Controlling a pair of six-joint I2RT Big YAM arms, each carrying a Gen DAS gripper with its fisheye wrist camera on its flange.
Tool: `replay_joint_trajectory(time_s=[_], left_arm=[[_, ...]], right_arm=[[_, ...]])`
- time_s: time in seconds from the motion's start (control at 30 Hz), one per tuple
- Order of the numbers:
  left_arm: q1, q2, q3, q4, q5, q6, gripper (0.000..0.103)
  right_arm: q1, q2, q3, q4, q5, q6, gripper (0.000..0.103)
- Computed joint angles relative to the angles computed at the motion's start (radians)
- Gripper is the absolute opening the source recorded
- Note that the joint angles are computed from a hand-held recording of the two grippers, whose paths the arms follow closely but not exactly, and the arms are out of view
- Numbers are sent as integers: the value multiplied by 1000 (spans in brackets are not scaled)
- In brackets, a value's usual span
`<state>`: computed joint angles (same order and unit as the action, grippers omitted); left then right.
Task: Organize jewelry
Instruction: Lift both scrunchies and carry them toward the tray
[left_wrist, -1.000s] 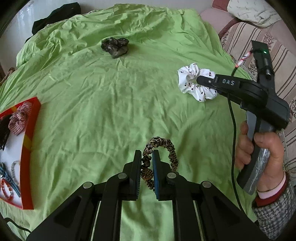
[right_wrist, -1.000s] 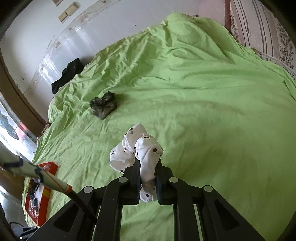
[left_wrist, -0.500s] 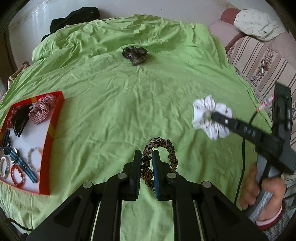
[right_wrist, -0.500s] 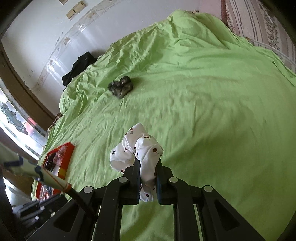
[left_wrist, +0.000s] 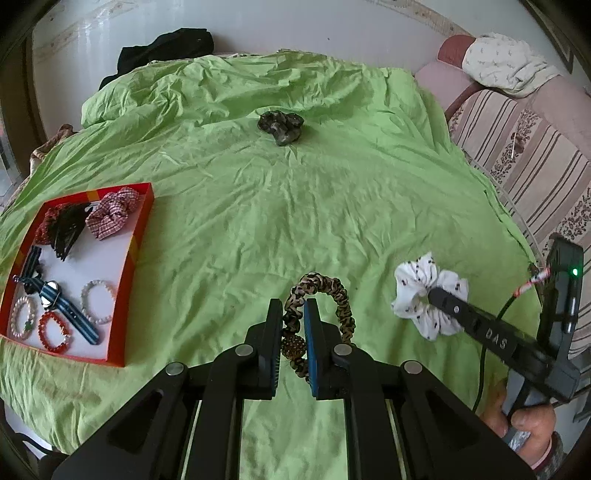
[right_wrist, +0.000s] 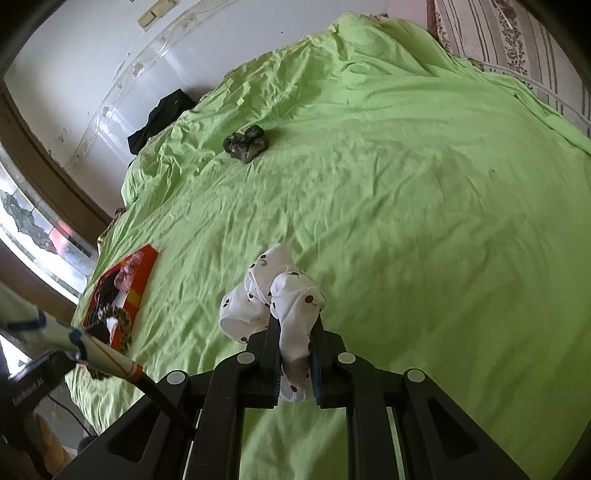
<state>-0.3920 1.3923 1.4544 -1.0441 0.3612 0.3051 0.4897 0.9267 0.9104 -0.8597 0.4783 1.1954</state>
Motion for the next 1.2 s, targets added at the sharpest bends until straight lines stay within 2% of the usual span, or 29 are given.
replay_joint_trajectory(time_s=[0.4,0.6,0.9,1.2], left_arm=[[40,-56,-46,-9,35,18,11],[60,-94,-79,15,34,25,11],[100,-119,-96,7,71,37,11],[141,-144,-114,45,83,45,11]], right_arm=[[136,22,32,-96,70,103,14],[179,42,57,-128,94,125,14],[221,99,108,-156,113,124,14],[251,157,164,-188,127,108,14]])
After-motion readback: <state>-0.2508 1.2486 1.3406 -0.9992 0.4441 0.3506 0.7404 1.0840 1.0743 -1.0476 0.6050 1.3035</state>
